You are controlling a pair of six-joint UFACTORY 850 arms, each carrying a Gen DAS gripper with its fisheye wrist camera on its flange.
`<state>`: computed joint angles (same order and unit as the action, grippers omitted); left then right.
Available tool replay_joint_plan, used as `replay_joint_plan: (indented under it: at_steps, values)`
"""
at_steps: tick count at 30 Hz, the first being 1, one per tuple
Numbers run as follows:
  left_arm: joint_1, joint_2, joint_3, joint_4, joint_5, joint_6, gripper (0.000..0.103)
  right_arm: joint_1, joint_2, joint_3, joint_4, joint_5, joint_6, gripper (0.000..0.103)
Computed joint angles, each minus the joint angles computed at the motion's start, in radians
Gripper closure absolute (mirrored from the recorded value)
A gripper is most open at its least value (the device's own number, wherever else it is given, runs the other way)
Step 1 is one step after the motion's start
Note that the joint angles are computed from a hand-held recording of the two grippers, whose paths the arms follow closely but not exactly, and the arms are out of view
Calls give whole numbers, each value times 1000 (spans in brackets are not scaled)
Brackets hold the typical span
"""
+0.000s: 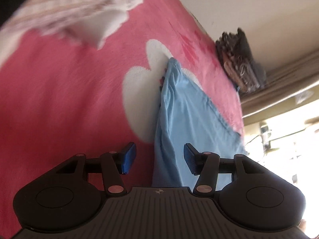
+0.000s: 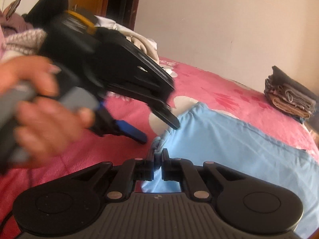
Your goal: Fold clothes
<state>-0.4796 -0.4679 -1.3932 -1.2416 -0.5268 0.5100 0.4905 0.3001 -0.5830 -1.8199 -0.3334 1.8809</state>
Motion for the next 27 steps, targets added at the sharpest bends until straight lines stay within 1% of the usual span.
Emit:
replay_joint_plan:
  at_steps: [3, 7, 8, 9, 12, 13, 15, 17, 20, 23, 24, 27]
  values:
    - [-5, -81, -113, 87, -30, -63, 52, -11, 10, 4, -43, 26, 51, 97]
    - [-7, -193, -278, 189, -67, -166, 57, -17, 23, 13, -112, 49, 143, 97]
    - [-8, -221, -321, 215, -77, -202, 62, -20, 25, 15, -138, 53, 172, 97]
    - [-8, -250, -365, 242, -89, -238, 64, -26, 26, 15, -170, 59, 206, 97]
    - [-13, -327, -486, 329, -107, -365, 77, -37, 35, 19, -236, 66, 288, 97]
    - [-17, -345, -517, 360, -107, -403, 84, -43, 37, 21, -261, 70, 318, 97]
    - [-24, -380, -577, 422, -106, -473, 87, -57, 45, 26, -311, 78, 378, 97]
    - [-39, -400, -620, 513, -100, -548, 94, -72, 55, 31, -354, 85, 436, 97]
    - [-65, -421, -676, 663, -95, -663, 98, -105, 68, 34, -410, 99, 526, 97]
    - [-92, -422, -706, 789, -89, -753, 99, -150, 94, 38, -438, 131, 618, 97]
    - [-102, -424, -721, 821, -90, -777, 99, -166, 106, 40, -419, 139, 625, 97]
    - [-134, -450, -799, 916, -109, -851, 99, -212, 151, 50, -268, 155, 552, 97]
